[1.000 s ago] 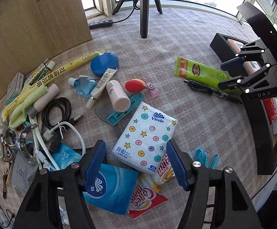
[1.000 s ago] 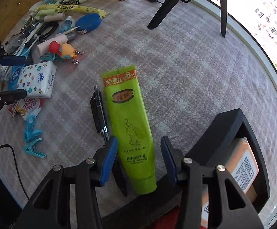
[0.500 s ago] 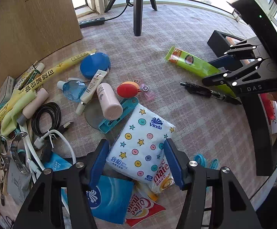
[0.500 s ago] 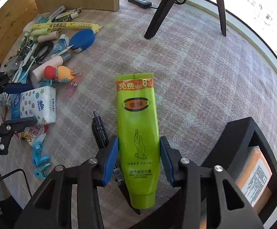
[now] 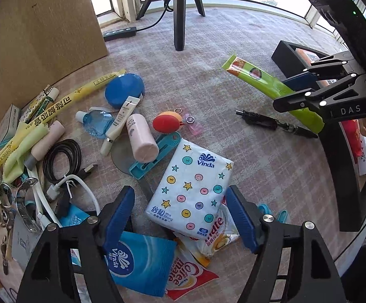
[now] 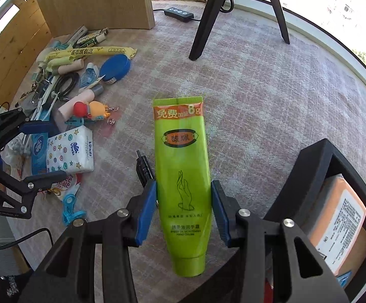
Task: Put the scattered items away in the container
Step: 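Carry the green tube and star tissue pack over the tray with both grippers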
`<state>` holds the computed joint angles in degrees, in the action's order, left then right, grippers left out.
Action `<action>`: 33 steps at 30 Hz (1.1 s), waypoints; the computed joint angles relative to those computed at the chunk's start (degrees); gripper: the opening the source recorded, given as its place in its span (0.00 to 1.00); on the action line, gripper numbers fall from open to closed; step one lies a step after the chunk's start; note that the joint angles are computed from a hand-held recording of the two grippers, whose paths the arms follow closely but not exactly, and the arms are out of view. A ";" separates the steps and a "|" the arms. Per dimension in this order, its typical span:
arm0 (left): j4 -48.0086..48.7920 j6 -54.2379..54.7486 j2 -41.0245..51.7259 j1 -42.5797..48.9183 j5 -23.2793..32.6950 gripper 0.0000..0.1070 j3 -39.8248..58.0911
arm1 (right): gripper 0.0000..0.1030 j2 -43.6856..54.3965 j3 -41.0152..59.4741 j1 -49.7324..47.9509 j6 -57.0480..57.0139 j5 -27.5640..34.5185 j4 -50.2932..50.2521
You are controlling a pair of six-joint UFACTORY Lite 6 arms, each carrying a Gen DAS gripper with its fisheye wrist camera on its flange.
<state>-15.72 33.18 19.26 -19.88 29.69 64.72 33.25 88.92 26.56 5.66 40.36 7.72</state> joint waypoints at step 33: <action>-9.03 -10.53 -7.42 -26.51 9.79 0.46 16.02 | 0.41 -47.33 -35.47 -20.04 2.35 0.12 0.66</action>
